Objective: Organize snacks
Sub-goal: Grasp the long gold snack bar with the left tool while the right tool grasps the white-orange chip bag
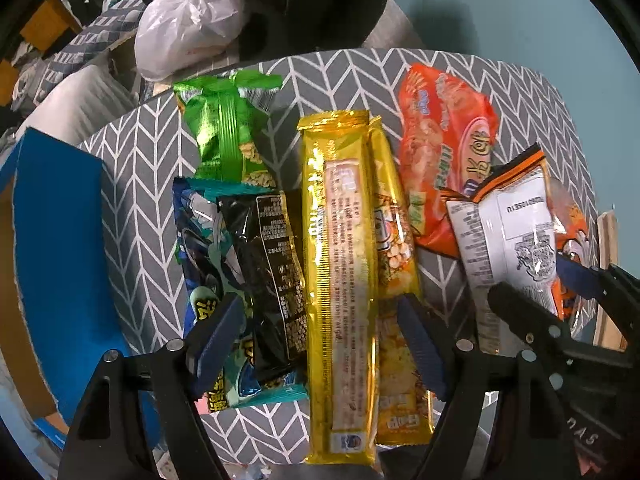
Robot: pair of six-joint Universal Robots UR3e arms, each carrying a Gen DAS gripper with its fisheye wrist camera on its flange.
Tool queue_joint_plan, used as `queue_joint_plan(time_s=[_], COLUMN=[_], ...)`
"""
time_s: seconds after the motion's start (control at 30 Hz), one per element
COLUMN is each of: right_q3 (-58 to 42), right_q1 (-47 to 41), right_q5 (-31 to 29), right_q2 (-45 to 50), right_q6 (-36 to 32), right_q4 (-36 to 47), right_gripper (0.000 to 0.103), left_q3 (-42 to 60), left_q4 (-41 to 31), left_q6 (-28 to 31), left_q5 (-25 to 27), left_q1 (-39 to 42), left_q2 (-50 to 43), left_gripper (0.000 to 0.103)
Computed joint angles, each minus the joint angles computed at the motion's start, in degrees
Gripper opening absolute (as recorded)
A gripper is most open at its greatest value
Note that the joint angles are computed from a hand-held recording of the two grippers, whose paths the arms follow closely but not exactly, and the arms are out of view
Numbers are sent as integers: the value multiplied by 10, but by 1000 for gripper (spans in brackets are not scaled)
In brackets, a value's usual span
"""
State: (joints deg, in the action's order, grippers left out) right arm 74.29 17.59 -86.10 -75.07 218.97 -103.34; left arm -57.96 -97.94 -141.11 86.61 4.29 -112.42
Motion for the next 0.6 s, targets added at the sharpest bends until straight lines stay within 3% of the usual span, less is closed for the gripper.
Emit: queue_joint_plan(time_s=[0.1,0.17,0.3,0.6], right_q3=[-9,-9,-14,-47], right_q1=[12,15,22,31], right_q5=[-10,-5,-5,-31], right_q2=[14,23,29,13], right_q6=[-15,-21,-21,-6], right_q4=[-5,-12,-16,7], right_gripper=[62,40,37,35], left_q3=[-12,-11,11,62], left_q4=[7,-2,-34,-87], left_q6=[12,26,41,63], left_q5=[-4,-19,-42,-63], left_q1=[9,18,38,69], left_q2=[4,6,5,1], left_gripper=[56,48,32,28])
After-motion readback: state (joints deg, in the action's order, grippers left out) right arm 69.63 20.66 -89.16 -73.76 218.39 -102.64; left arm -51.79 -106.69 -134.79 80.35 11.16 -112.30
